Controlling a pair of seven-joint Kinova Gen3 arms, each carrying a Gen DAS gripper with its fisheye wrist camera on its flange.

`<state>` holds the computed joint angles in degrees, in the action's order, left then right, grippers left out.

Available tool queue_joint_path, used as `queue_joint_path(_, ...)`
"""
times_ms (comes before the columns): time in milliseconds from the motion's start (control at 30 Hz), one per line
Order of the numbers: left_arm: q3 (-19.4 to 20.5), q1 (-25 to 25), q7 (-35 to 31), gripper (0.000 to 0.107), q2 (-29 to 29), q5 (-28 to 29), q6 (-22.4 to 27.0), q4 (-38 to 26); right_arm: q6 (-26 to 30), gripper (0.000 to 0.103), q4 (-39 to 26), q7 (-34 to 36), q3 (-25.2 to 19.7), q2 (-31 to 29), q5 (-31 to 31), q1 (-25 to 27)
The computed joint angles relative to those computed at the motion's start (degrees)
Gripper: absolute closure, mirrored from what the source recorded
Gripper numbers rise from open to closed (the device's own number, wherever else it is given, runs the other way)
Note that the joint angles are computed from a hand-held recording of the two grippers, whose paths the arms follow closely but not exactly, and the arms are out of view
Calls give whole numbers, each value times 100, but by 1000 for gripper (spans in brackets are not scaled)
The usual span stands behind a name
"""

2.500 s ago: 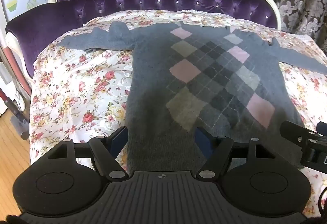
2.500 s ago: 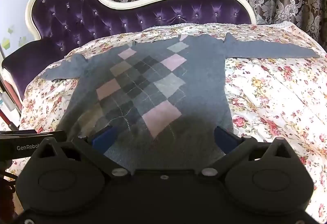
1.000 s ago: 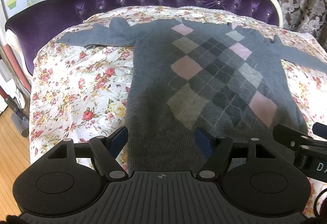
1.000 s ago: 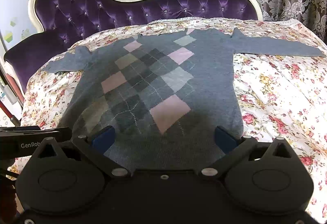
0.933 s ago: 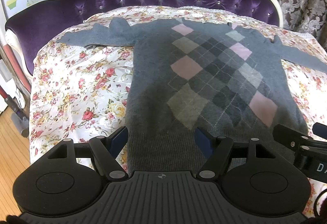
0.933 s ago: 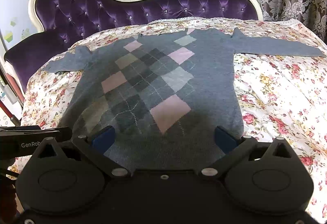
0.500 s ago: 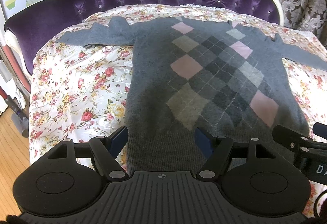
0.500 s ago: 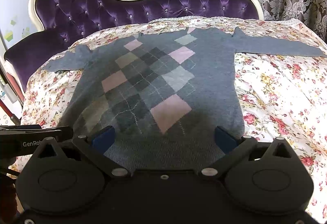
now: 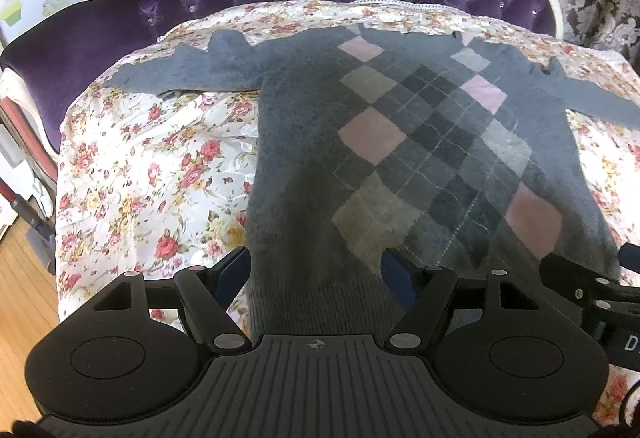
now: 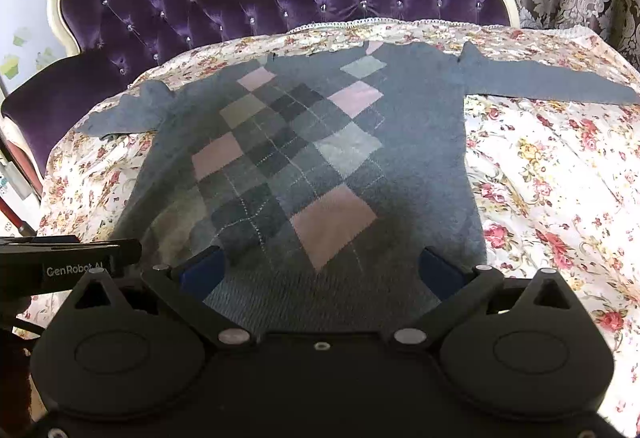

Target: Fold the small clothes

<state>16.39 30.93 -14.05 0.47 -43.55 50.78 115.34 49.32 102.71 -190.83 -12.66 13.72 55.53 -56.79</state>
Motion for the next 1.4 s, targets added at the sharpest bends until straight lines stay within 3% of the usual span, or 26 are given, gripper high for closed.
queue_joint_path(567,-419,-237,-975,37,403,396,-201,-583,-63,1,-653,1391,245,278,-1127,381)
queue_joint_path(767,-586,-332,-965,37,424,253,-489,-687,-619,1,-526,1575,439,154,-1416,684)
queue_joint_path(867,-644,-373,-752,37,409,-5,-687,-715,-873,1,-351,1271,585,12,-1153,739)
queue_joint_path(1133,-779,-387,-167,38,617,-743,-1188,-874,-1350,1,245,-176,789,-309,277,1157)
queue_joint_path(1200,-816,-389,-289,38,729,-713,-1293,-948,-1369,2,301,-205,777,-296,391,1407)
queue_joint_path(1300,-918,-236,-252,38,926,-889,-1392,-1027,-1317,14,258,115,787,-195,236,1778)
queue_joint_path(1400,-1008,-129,-318,38,1051,-918,-1477,-1059,-1562,15,408,0,946,-166,302,2072)
